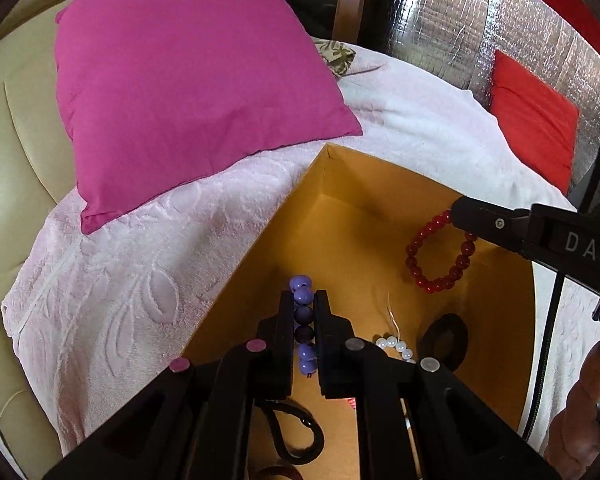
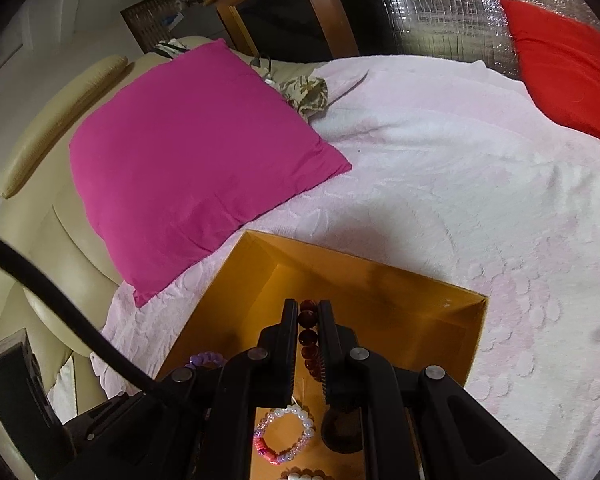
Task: Organize jewelry
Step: 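Carry both bracelets over the orange box and open both tools to drop them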
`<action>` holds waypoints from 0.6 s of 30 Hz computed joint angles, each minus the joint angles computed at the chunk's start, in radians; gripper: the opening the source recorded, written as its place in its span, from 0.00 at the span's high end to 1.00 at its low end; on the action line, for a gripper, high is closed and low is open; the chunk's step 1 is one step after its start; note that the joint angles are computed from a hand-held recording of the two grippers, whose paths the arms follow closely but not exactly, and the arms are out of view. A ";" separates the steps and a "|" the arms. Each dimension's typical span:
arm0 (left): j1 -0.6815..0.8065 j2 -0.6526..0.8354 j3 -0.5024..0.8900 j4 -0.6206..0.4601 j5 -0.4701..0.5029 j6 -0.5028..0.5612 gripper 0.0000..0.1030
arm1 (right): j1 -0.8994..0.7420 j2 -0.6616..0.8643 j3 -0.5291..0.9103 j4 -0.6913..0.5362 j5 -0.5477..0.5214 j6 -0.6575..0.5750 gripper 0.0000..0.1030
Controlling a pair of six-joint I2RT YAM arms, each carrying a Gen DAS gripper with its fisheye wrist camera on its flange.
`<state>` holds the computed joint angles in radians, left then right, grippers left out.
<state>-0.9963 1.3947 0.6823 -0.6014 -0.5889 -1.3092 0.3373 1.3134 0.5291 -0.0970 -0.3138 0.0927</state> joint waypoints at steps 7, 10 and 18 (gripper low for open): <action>0.019 0.016 -0.008 0.029 0.020 0.022 0.91 | -0.003 0.044 0.015 0.008 0.004 0.005 0.90; 0.027 0.026 -0.007 0.037 0.028 0.030 0.91 | -0.003 0.056 0.019 0.011 0.002 0.005 0.89; 0.053 0.052 -0.005 0.043 0.059 0.035 0.91 | 0.006 0.081 0.025 0.018 0.016 0.014 0.89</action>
<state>-0.9430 1.4469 0.6770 -0.5583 -0.5302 -1.2744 0.3436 1.3939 0.5542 -0.0788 -0.2979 0.1065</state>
